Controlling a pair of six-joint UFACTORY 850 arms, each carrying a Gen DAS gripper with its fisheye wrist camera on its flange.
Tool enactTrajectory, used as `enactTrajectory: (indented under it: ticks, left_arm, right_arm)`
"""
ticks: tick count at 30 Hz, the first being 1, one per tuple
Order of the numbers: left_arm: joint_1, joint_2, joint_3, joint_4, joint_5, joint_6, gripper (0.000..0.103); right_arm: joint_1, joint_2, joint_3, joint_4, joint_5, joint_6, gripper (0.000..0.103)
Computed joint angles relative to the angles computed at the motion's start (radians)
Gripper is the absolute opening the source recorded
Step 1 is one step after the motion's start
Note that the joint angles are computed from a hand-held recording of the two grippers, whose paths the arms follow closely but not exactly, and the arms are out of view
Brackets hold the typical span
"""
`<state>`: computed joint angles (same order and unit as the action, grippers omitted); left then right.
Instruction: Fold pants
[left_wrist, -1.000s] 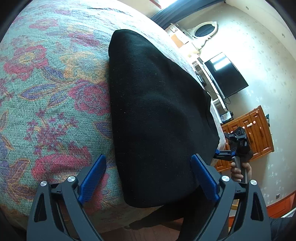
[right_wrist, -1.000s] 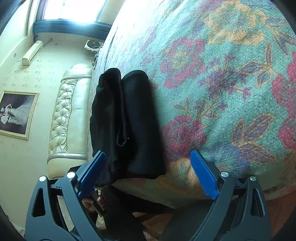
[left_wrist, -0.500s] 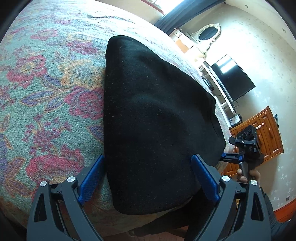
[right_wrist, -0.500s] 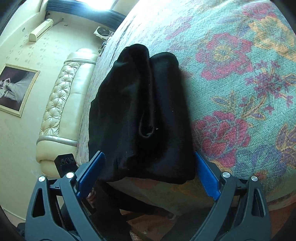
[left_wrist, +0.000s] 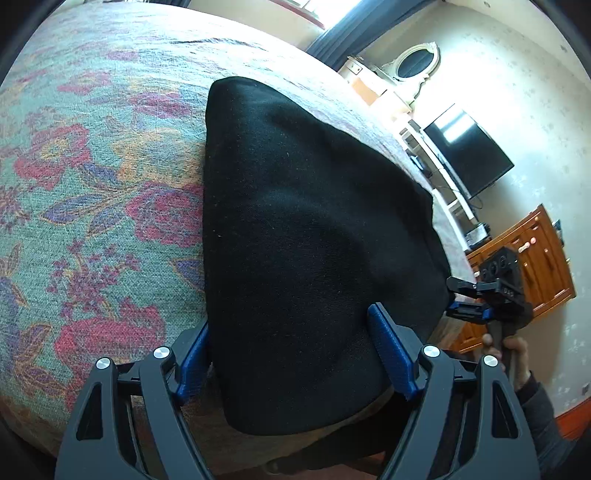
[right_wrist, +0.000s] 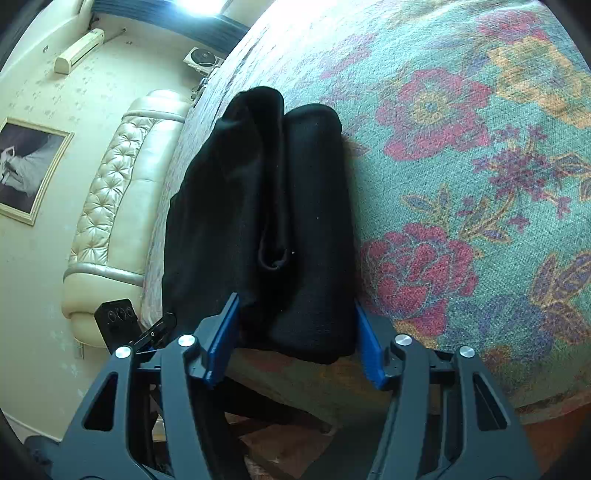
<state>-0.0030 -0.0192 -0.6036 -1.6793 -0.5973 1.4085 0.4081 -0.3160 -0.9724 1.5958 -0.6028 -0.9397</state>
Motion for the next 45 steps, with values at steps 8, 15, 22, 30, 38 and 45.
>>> enactTrajectory:
  ticks: [8, 15, 22, 30, 38, 45]
  left_arm:
    - [0.165, -0.078, -0.101, -0.044, -0.206, -0.012, 0.08]
    - [0.116, -0.266, -0.301, 0.096, -0.169, -0.116, 0.08]
    - [0.108, -0.379, -0.396, 0.129, -0.18, -0.212, 0.082]
    - [0.035, -0.341, -0.391, 0.255, 0.002, -0.243, 0.084]
    - [0.007, -0.329, -0.385, 0.313, 0.083, -0.233, 0.079]
    - [0.109, -0.258, -0.27, 0.135, -0.101, -0.124, 0.08]
  right_arm:
    - [-0.072, -0.023, -0.055, 0.153, -0.066, -0.098, 0.091]
    - [-0.03, -0.225, -0.305, -0.048, -0.054, 0.095, 0.091]
    - [-0.023, -0.322, -0.418, 0.007, -0.086, 0.116, 0.098]
    - [-0.022, -0.344, -0.465, -0.201, 0.014, 0.316, 0.06]
    - [-0.064, -0.329, -0.37, 0.049, -0.065, 0.113, 0.05]
    - [-0.096, -0.266, -0.256, 0.18, -0.209, 0.011, 0.082]
